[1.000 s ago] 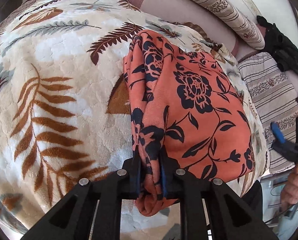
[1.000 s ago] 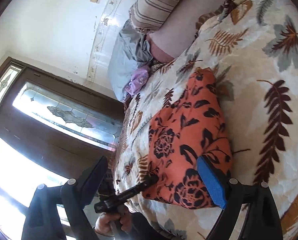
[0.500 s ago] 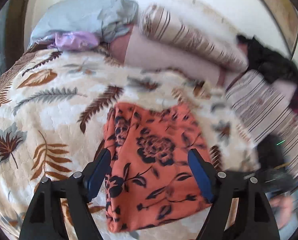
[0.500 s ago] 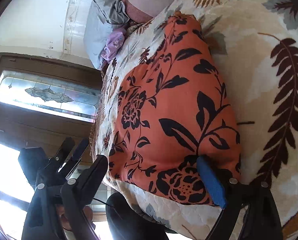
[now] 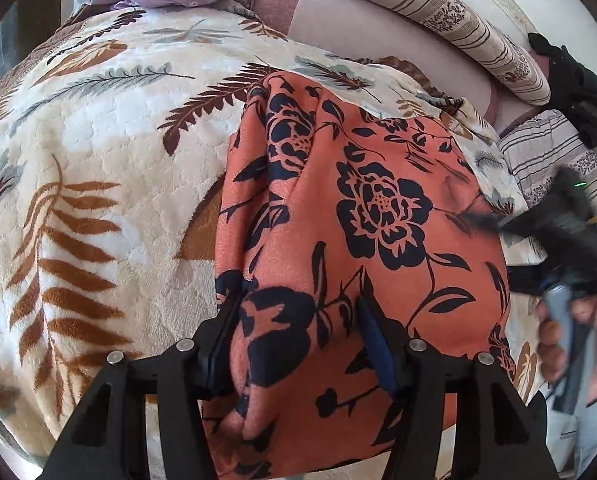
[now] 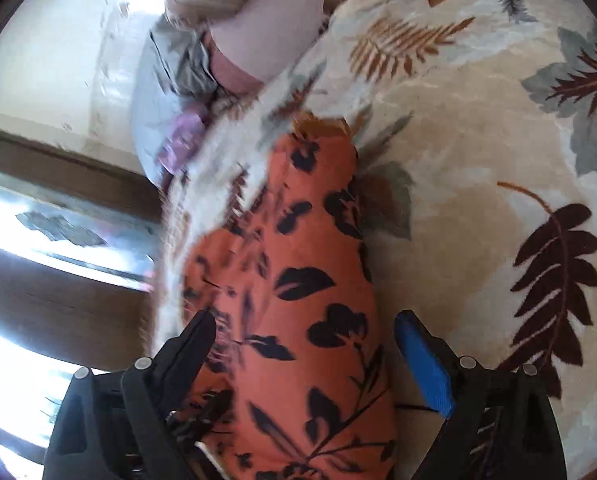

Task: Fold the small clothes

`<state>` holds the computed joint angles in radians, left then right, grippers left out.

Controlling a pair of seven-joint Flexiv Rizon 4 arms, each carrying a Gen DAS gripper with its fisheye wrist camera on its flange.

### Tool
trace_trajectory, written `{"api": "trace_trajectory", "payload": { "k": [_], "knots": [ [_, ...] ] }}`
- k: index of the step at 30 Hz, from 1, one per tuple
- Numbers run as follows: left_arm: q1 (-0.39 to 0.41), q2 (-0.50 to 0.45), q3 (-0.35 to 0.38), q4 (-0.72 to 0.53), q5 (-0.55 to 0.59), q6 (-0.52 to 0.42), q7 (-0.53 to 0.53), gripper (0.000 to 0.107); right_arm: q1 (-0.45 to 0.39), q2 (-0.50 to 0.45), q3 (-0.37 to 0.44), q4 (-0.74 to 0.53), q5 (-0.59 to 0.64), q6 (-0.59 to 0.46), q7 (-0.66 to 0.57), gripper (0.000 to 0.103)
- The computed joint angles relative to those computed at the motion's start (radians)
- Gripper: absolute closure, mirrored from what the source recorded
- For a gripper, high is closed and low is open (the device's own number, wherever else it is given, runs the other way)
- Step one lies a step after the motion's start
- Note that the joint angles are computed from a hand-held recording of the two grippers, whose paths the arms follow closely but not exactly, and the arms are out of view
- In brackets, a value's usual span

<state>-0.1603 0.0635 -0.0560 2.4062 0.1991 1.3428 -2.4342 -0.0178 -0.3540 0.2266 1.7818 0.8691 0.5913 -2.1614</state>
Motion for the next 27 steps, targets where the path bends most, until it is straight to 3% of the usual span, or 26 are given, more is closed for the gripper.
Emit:
{"api": "trace_trajectory", "payload": {
  "k": [2, 6, 7, 10, 12, 15, 17, 19, 21, 22, 23, 24, 25, 27],
  "knots": [
    [0.003, 0.000, -0.004, -0.010, 0.015, -0.014, -0.008, 0.046, 0.001, 0.008, 0.003, 0.018, 0.014, 0.032, -0.024, 0.048],
    [0.006, 0.005, -0.009, -0.017, 0.046, -0.030, -0.035, 0.046, 0.037, 0.111, 0.006, 0.102, -0.002, 0.165, -0.080, 0.051],
    [0.005, 0.007, -0.009, -0.018, 0.049, -0.035, -0.041, 0.046, 0.039, 0.133, 0.005, 0.118, 0.011, 0.191, -0.097, 0.048],
    [0.005, 0.014, -0.017, -0.032, 0.074, -0.065, -0.067, 0.045, 0.012, 0.179, -0.015, 0.132, 0.106, 0.148, -0.135, 0.020],
    [0.007, 0.016, -0.023, -0.041, 0.101, -0.081, -0.095, 0.044, 0.018, 0.202, -0.027, 0.164, 0.117, 0.121, -0.165, 0.018],
    [0.002, 0.021, -0.030, -0.058, 0.124, -0.123, -0.119, 0.042, 0.115, 0.201, -0.017, 0.247, -0.067, 0.244, -0.143, 0.027],
    [-0.009, 0.043, -0.026, -0.054, 0.099, -0.147, -0.106, 0.042, 0.094, 0.208, -0.031, 0.239, -0.020, 0.201, -0.136, 0.030],
    [0.001, 0.096, -0.027, -0.025, 0.128, -0.111, -0.166, 0.042, 0.076, 0.253, -0.037, 0.254, 0.049, 0.216, -0.180, 0.030],
    [0.039, 0.155, -0.043, 0.000, 0.178, -0.097, -0.242, 0.038, 0.059, 0.304, -0.054, 0.272, 0.146, 0.215, -0.276, 0.023],
    [0.065, 0.181, -0.058, 0.007, 0.203, -0.109, -0.279, 0.030, 0.063, 0.312, -0.054, 0.283, 0.148, 0.227, -0.288, 0.012],
    [0.091, 0.201, -0.070, 0.010, 0.218, -0.137, -0.309, 0.026, 0.093, 0.301, -0.062, 0.292, 0.085, 0.216, -0.285, 0.009],
    [0.100, 0.205, -0.068, 0.011, 0.201, -0.177, -0.307, 0.021, 0.127, 0.275, -0.060, 0.298, -0.039, 0.193, -0.251, 0.009],
    [0.081, 0.187, -0.039, 0.012, 0.130, -0.216, -0.242, 0.021, 0.152, 0.252, -0.048, 0.324, -0.111, 0.233, -0.252, 0.012],
    [0.013, 0.151, 0.066, 0.061, -0.079, -0.143, 0.001, 0.021, 0.132, 0.269, -0.049, 0.329, -0.076, 0.253, -0.310, 0.012]
  ]
}}
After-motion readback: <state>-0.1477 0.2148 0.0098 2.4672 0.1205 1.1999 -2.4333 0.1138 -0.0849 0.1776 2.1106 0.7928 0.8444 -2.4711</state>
